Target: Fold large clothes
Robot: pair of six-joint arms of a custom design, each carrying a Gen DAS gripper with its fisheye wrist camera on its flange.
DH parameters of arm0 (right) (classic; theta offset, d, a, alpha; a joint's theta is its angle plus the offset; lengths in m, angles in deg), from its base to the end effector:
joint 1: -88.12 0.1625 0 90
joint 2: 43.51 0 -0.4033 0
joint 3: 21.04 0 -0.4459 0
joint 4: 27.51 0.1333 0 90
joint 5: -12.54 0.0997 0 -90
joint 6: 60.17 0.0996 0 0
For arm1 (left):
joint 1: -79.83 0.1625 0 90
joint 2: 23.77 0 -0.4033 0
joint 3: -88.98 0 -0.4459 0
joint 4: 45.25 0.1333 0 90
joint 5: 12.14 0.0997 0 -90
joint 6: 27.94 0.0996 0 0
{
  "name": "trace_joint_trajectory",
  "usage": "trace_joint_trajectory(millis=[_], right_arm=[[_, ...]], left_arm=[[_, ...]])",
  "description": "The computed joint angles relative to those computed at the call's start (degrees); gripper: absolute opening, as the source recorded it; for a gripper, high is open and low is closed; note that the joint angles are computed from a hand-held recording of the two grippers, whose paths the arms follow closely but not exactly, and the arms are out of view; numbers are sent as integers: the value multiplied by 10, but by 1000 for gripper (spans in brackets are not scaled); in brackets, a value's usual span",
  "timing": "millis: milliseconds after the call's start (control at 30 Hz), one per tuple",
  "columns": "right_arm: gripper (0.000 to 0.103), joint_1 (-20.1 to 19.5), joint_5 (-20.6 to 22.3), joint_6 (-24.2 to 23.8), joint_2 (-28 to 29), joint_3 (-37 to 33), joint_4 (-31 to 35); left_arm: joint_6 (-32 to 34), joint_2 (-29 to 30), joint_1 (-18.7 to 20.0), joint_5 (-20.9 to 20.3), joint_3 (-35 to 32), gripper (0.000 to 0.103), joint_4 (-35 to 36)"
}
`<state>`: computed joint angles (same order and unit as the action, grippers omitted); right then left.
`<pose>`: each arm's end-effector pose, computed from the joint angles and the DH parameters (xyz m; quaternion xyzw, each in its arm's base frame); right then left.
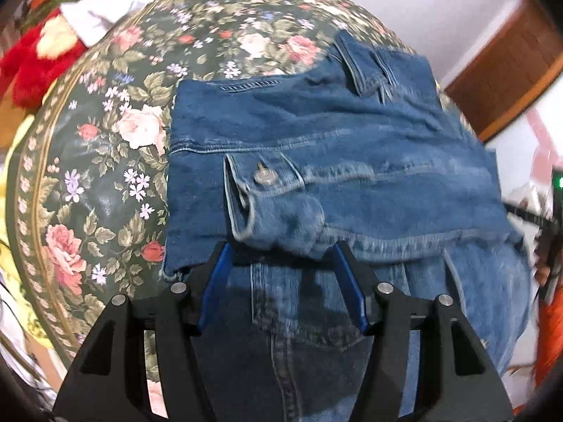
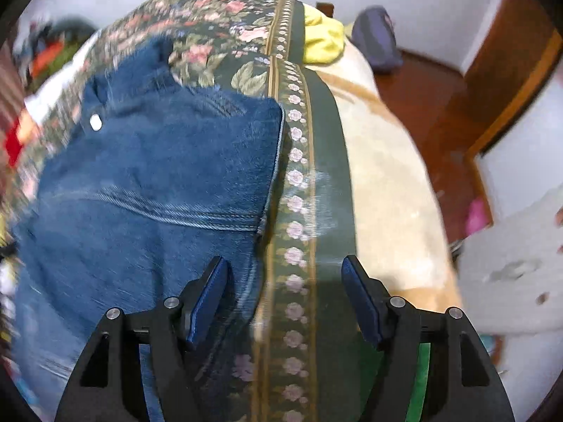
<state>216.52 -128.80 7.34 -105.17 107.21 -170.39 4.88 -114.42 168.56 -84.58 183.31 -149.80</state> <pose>0.3235 -0.3187 0.0242 -0.1748 -0.8791 0.2785 0.3450 0.1510 -0.5597 0.4627 0.2746 0.9449 -0.0488 0.1717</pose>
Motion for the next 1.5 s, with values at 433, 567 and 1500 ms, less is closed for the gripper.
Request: trace_joint_trajectory(millis=[433,567,1500], right_arm=[[65,-36,91,-61,15,37,-256],[65,-42,100,-60,14,41,-259],[66,-44,66,-101,40,-11,-203]], left_arm=[[-15,27,-41,73,51,31,-121],[90,-23,-97,131,138,21,-261],[84,39,-19,119,14,75,-142]])
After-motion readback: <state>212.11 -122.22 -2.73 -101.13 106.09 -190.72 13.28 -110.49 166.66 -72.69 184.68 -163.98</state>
